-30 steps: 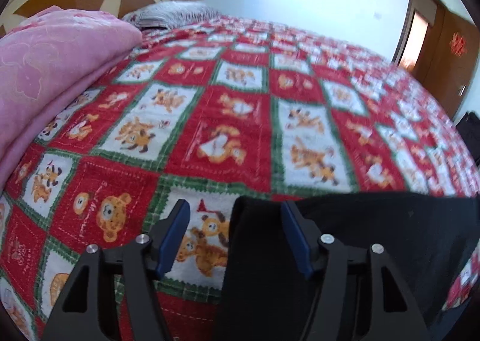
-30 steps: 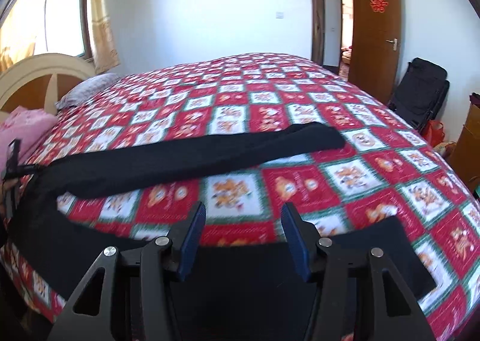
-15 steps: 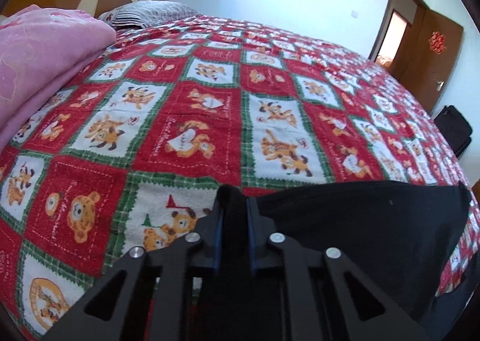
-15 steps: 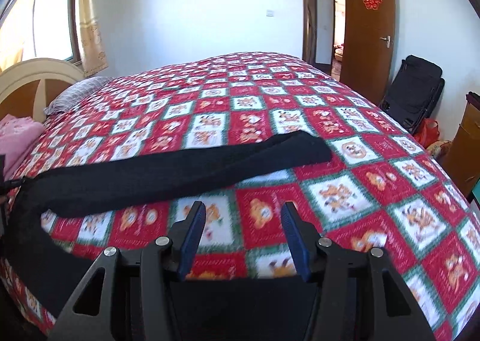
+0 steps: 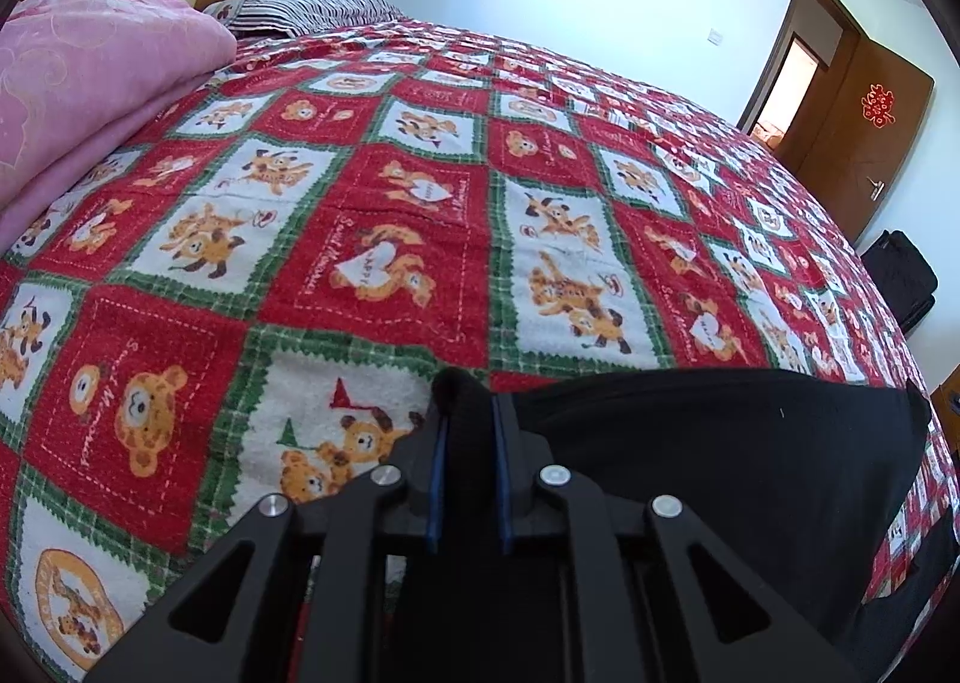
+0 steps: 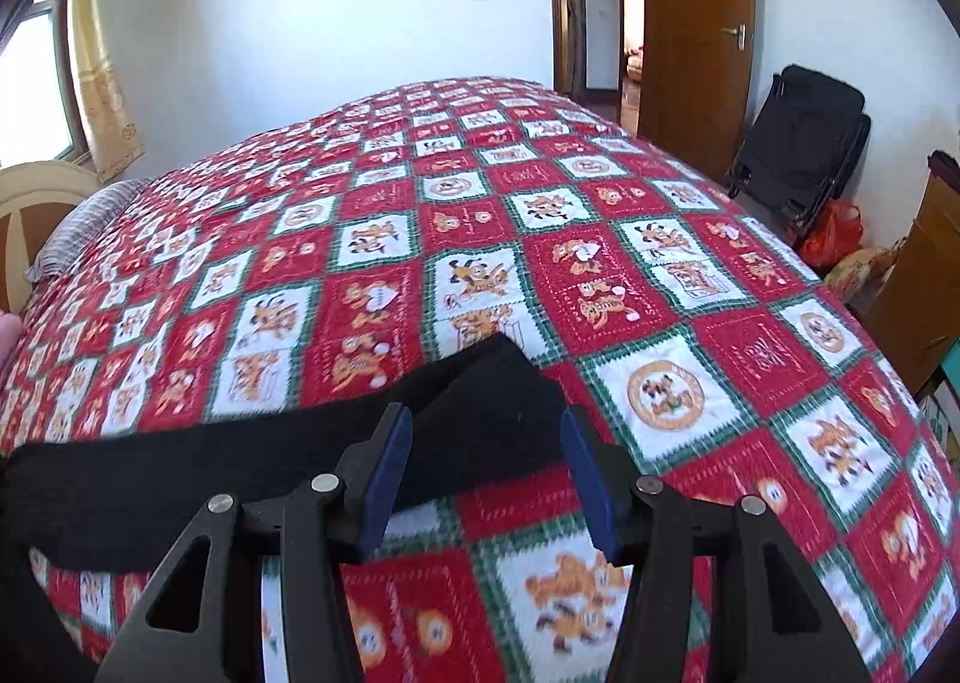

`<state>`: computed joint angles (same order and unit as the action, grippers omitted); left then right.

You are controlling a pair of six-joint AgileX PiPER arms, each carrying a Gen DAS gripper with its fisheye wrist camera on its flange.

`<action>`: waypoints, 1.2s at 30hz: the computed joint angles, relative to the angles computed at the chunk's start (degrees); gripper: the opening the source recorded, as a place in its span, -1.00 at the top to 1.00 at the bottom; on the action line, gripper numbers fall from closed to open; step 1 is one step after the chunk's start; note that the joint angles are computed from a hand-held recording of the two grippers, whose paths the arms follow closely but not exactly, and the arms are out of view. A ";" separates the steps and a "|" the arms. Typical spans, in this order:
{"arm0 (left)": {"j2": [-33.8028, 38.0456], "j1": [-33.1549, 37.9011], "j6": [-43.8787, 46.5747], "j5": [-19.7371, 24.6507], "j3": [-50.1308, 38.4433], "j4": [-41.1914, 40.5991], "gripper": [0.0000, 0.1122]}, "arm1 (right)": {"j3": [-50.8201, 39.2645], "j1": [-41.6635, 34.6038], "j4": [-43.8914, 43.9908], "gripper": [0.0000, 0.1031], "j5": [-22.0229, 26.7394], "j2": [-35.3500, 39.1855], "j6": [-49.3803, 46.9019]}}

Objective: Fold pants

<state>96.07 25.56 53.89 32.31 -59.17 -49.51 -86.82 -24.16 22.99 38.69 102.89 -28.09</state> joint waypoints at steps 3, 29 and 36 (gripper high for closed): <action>0.18 0.02 0.20 -0.18 -0.01 -0.37 0.70 | -11.22 1.02 -3.08 -0.06 5.09 8.21 3.62; -5.14 1.53 7.81 -0.19 2.68 -8.56 0.79 | -14.55 1.46 4.52 0.83 4.08 9.41 -12.38; -8.04 3.27 10.06 3.04 4.68 -11.55 0.79 | -9.22 -0.62 5.63 0.82 6.17 5.06 -17.08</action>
<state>88.03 28.83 63.95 35.35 -54.48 -61.06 -96.04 -24.78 28.62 44.85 107.95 -45.16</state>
